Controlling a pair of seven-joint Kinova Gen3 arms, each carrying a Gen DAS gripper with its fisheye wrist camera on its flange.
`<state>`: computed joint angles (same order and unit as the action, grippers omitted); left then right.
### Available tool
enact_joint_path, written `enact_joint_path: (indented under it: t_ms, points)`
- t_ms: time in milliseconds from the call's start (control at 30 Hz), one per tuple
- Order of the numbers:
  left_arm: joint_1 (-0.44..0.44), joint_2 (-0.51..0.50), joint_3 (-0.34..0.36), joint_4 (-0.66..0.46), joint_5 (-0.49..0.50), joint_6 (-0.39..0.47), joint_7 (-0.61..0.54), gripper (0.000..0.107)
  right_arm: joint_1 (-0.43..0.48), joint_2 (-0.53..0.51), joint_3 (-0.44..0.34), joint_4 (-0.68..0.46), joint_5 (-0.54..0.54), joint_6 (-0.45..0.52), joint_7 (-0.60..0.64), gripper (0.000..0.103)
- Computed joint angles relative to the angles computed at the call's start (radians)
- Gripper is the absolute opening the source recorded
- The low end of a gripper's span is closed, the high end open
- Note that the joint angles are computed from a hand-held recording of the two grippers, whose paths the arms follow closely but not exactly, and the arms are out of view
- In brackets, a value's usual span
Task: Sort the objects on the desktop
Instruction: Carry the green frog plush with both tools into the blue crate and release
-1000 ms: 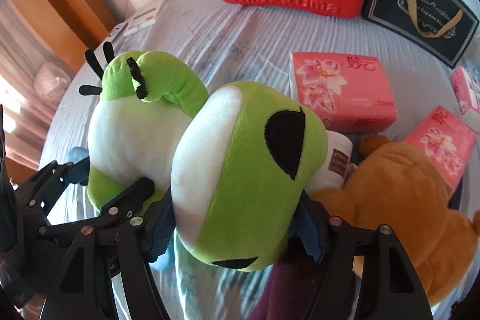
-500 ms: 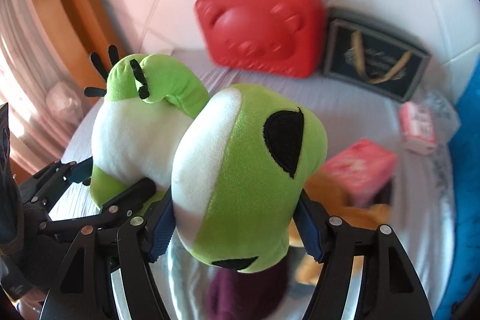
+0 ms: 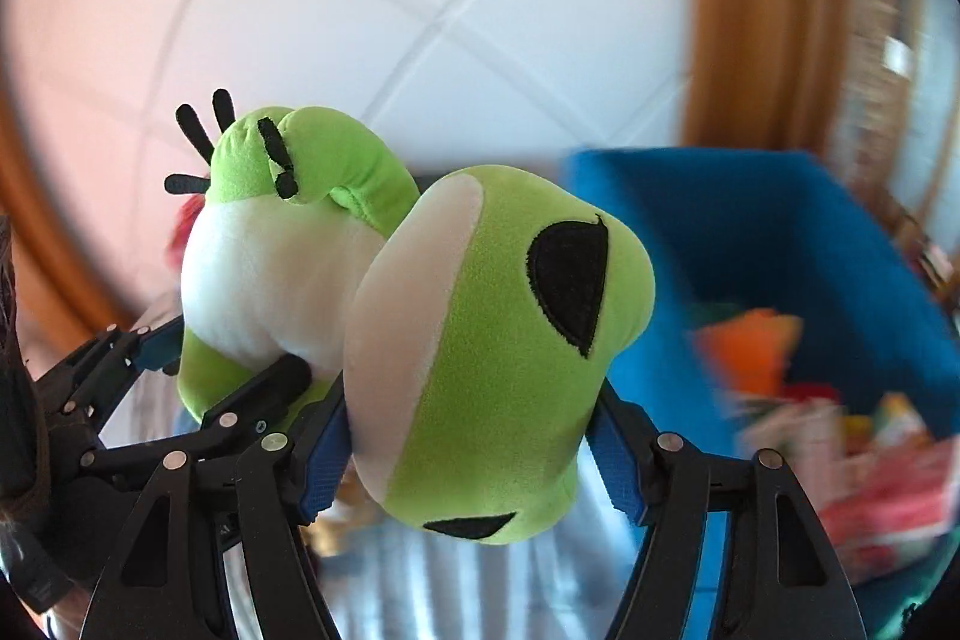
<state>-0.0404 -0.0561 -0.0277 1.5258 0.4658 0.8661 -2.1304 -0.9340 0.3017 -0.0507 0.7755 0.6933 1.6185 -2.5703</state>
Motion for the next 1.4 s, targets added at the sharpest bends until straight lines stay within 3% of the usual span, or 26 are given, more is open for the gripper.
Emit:
enact_joint_path:
  t_ms: [200,367,533,633,700,867,1033,1167,1400]
  points:
    - [0.277,0.137,0.063,-0.24,-0.18,0.056,0.244,0.067,0.123,-0.197,0.003,0.142,0.005,0.085,-0.002,0.07]
    - [0.489,0.294,0.076,-0.424,-0.369,0.158,0.439,0.067,0.291,-0.329,0.035,0.315,-0.125,0.033,0.005,0.07]
    - [0.543,0.444,0.181,-0.582,-0.543,0.292,0.578,0.071,0.452,-0.403,0.115,0.469,-0.319,-0.068,0.074,0.076]
    - [0.606,0.465,0.154,-0.585,-0.603,0.294,0.616,0.072,0.521,-0.431,0.147,0.536,-0.394,-0.116,0.121,0.078]
    - [0.633,0.482,0.148,-0.611,-0.626,0.319,0.633,0.072,0.543,-0.436,0.128,0.541,-0.403,-0.111,0.134,0.078]
    - [0.626,0.426,0.131,-0.529,-0.638,0.297,0.695,0.072,0.579,-0.414,0.045,0.511,-0.395,-0.101,0.133,0.085]
    - [0.535,0.325,0.131,-0.44,-0.632,0.267,0.688,0.072,0.574,-0.346,-0.098,0.395,-0.292,-0.054,0.13,0.097]
    - [0.435,0.208,0.118,-0.327,-0.612,0.242,0.683,0.073,0.478,-0.249,-0.184,0.245,-0.184,0.003,0.119,0.103]
    - [0.226,0.045,0.083,-0.113,-0.559,0.18,0.556,0.077,0.305,-0.089,-0.169,0.076,-0.19,-0.034,0.142,0.103]
